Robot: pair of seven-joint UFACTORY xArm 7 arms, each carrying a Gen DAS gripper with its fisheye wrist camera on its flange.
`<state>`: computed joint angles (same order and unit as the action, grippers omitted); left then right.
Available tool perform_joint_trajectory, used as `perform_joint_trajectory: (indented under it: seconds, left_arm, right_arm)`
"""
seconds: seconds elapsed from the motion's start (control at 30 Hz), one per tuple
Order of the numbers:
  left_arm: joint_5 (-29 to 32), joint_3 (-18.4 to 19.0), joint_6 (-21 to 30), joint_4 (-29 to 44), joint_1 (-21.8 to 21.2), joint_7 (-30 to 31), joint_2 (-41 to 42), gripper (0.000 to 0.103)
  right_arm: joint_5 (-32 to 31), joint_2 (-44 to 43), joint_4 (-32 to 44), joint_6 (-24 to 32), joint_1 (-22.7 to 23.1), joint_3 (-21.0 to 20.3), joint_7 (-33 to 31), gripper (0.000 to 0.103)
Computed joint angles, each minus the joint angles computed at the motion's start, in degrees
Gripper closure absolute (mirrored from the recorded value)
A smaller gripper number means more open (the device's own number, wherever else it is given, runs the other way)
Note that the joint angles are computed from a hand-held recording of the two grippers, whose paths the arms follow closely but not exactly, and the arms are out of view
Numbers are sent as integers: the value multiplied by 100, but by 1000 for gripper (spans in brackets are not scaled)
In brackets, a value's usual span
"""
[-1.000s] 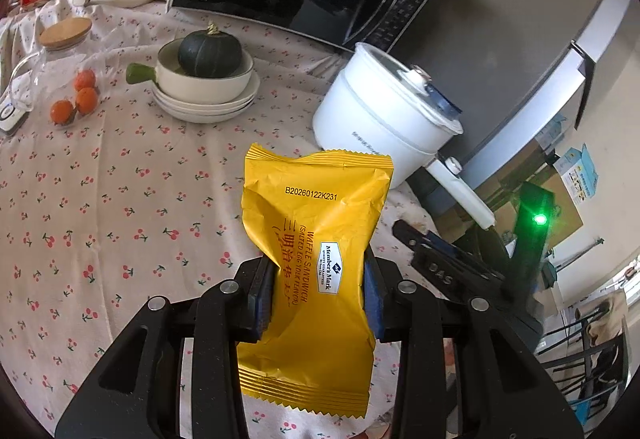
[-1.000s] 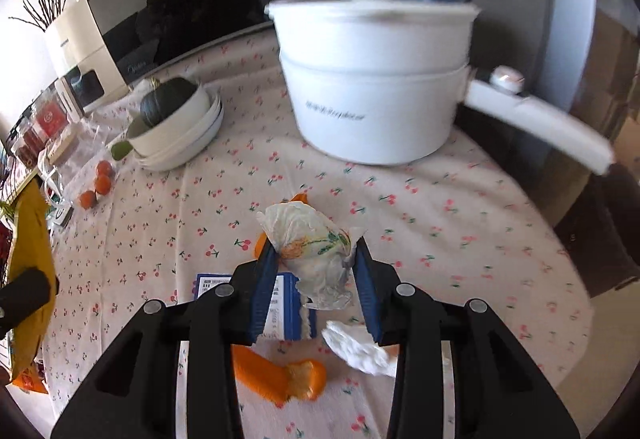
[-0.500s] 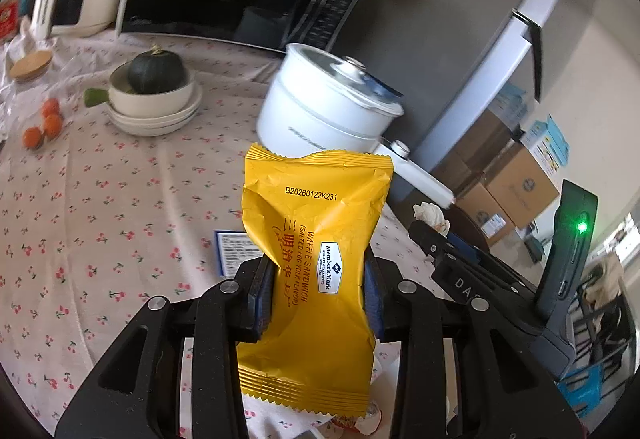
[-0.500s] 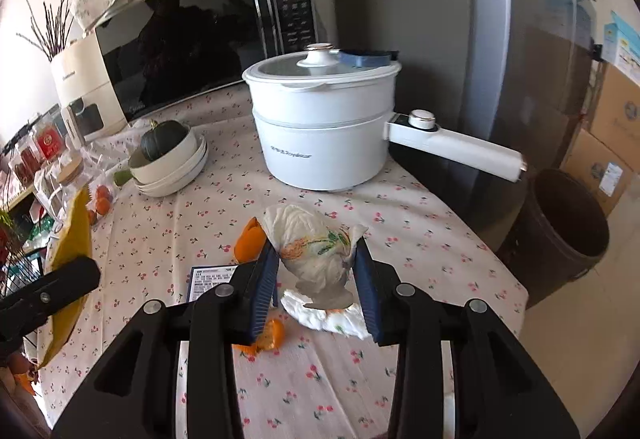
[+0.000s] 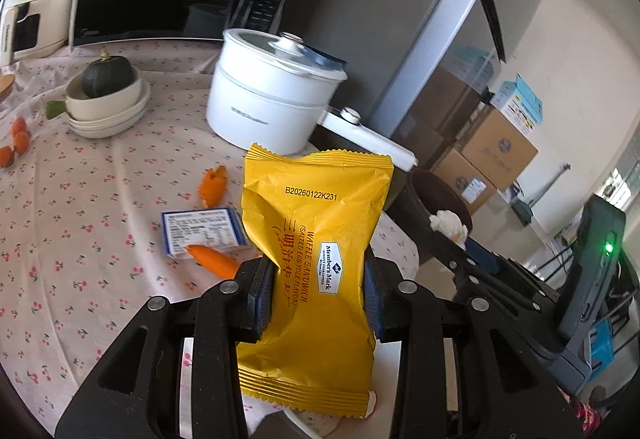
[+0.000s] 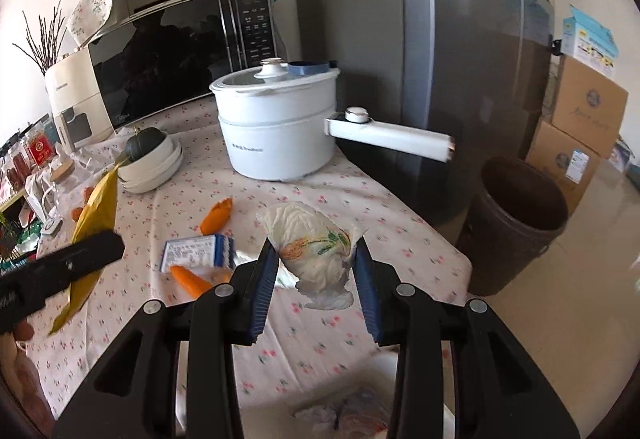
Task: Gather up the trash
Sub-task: 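Carry the packet and tissue to the white bin and release both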
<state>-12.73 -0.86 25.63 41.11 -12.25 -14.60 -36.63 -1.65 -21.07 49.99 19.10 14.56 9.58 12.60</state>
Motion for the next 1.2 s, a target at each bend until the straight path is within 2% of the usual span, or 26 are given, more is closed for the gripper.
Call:
perform_joint_trajectory:
  seconds: [0.23,0.37,0.5,0.73,0.83,1.03,1.1,1.2]
  left_arm:
    - [-105,-51,45,-35,-272,104,81,68]
    - [-191,-81,96,-17,-426,189,176,67]
    - [-190,-195,153,-47,-533,228,227,67]
    - [-143,-353,262,-46,-655,262,361,67]
    - [-110,-415,279,-51,-693,251,402,67]
    - [-93,-461,278,-38,-771,249,469,66]
    - [-106,-461,267,-24,-801,256,497,66]
    - [-141,-447,271,16,-869,308,553,65]
  right_arm:
    - [417,-794,-822,130,58,-409,-208,65]
    - [508,-1205,-1239,171,-6,-471,-278,65]
    - [740,-1661,-1682,469,152,-661,-506,65]
    - [786,-2242,-2225,769,162,-627,-771,62]
    - [856,-2424,-2355,745,151,-652,-792,42]
    - [642,-2605,-2437,604,-166,-465,-675,38]
    - [378,-2704,-2492,476,-510,-188,-461,35]
    - [-95,-2895,-2584,280,-1044,246,-60,25]
